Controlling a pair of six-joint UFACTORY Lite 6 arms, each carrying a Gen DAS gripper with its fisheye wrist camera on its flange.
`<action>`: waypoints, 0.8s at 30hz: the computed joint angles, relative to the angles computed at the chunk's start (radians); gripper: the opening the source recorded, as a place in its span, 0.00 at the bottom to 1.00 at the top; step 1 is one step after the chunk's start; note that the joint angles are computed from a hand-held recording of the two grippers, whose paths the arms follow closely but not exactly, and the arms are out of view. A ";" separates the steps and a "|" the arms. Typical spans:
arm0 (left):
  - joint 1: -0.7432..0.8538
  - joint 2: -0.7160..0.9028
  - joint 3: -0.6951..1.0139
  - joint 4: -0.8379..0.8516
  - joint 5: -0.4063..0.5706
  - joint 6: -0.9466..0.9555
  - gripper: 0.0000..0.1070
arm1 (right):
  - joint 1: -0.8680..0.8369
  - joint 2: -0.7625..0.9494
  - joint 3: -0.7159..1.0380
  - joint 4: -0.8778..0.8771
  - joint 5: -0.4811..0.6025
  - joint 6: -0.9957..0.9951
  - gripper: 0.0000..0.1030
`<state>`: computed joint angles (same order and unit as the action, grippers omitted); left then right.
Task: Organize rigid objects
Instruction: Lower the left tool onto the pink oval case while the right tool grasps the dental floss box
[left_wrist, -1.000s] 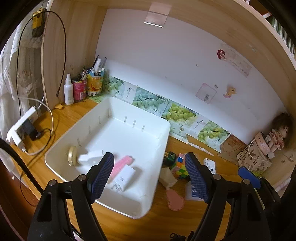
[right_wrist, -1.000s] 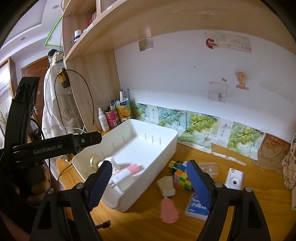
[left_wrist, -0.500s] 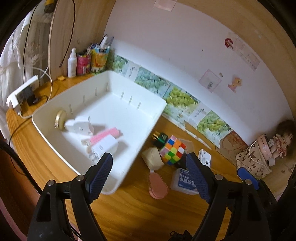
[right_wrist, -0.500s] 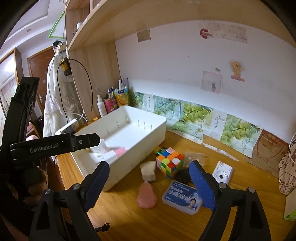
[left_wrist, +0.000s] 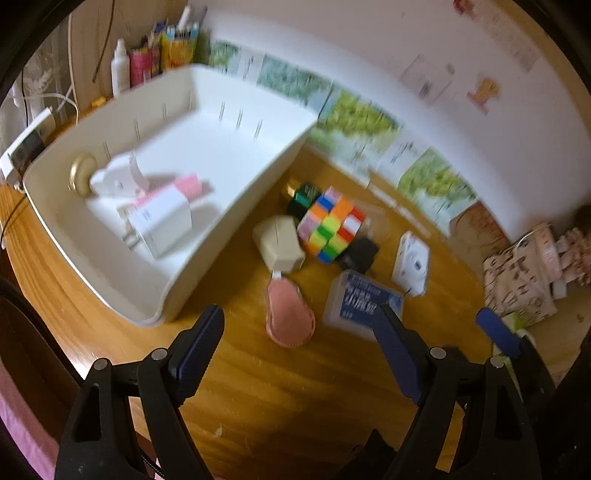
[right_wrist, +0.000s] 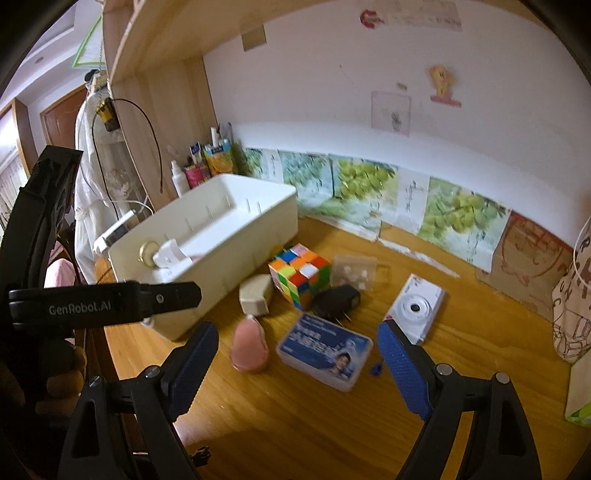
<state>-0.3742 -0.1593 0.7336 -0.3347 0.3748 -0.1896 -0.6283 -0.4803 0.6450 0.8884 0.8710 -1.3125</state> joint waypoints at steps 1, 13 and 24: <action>-0.008 0.024 0.009 0.007 0.003 -0.019 0.79 | -0.004 0.017 0.001 0.002 -0.004 -0.015 0.86; -0.040 0.326 0.169 0.010 0.076 -0.135 0.79 | 0.051 0.248 0.025 0.026 -0.163 -0.220 0.86; -0.031 0.493 0.298 0.099 0.140 -0.290 0.79 | 0.120 0.440 0.038 0.154 -0.286 -0.586 0.86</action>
<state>-0.4054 0.3337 1.0316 -0.2354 0.5152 -0.4798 -0.5085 -0.0399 0.6832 1.0419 0.5845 -1.8981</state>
